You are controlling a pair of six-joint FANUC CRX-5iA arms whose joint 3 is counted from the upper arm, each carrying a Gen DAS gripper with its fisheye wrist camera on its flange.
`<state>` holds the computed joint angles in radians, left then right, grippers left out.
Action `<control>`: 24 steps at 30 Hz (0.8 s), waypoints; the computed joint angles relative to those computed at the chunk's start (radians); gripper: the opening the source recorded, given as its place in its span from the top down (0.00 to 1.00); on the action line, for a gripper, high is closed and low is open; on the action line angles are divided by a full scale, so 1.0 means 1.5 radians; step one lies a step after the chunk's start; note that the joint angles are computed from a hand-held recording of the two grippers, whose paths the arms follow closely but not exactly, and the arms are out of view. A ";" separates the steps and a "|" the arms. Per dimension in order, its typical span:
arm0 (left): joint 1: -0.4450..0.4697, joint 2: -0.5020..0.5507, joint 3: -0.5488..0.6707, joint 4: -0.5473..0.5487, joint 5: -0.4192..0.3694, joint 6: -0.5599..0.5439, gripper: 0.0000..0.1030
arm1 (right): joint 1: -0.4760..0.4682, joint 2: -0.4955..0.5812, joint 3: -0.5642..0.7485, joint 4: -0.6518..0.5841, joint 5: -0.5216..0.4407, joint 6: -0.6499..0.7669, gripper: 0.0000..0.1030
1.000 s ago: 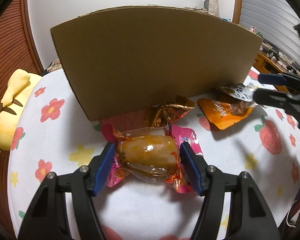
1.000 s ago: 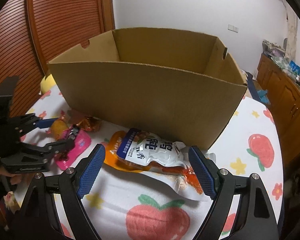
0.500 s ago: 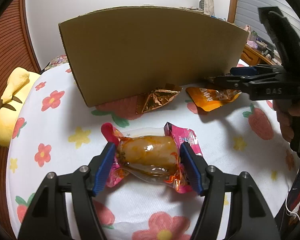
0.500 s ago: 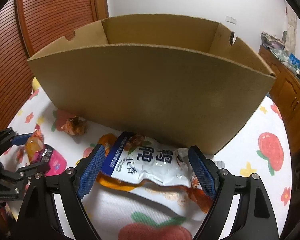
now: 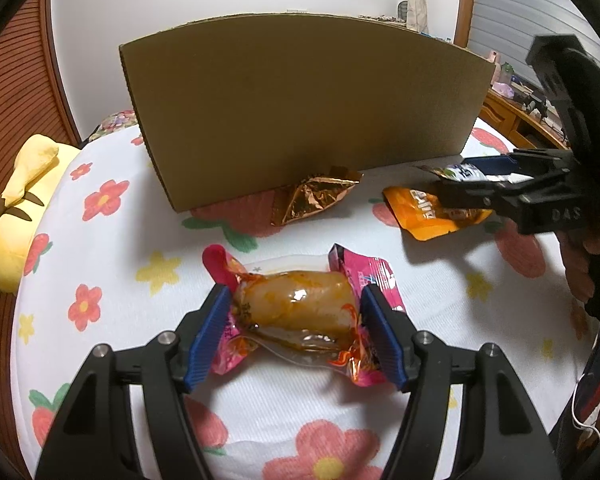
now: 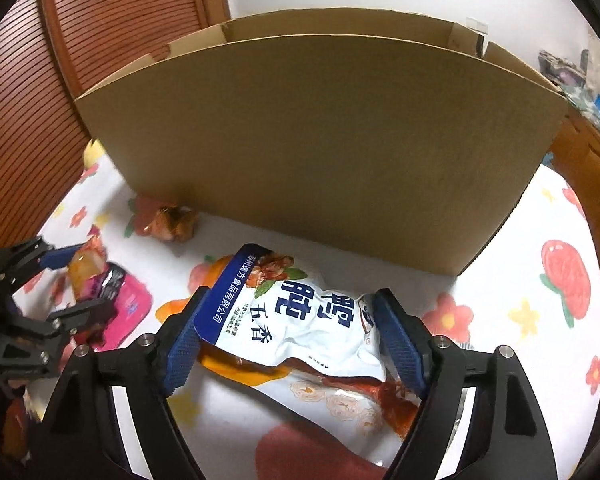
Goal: Organize snacks
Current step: 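Grasp the pink-wrapped pastry with the left tool while the right tool grasps the white duck-neck packet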
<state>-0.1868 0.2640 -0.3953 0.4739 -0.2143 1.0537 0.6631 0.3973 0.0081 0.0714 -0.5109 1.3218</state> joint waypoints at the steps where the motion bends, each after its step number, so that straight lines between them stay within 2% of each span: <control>1: 0.000 0.000 0.000 0.000 0.000 0.000 0.35 | 0.002 -0.003 -0.003 0.000 -0.001 0.001 0.21; 5: 0.000 0.000 0.001 -0.001 0.000 0.001 0.35 | 0.010 -0.014 -0.017 -0.004 -0.002 0.011 0.21; 11: -0.001 0.000 -0.007 0.028 0.002 -0.020 0.34 | 0.015 -0.008 -0.024 0.035 0.003 -0.028 0.15; 22: 0.001 0.003 -0.003 0.022 -0.001 -0.017 0.33 | -0.008 0.000 0.015 -0.074 -0.024 0.040 0.13; 24: 0.000 0.003 -0.003 0.024 0.000 -0.018 0.33 | -0.009 0.001 0.020 -0.084 -0.027 0.046 0.16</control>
<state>-0.1863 0.2684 -0.3997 0.5097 -0.2149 1.0266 0.6491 0.3992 0.0378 -0.0541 -0.5515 1.3912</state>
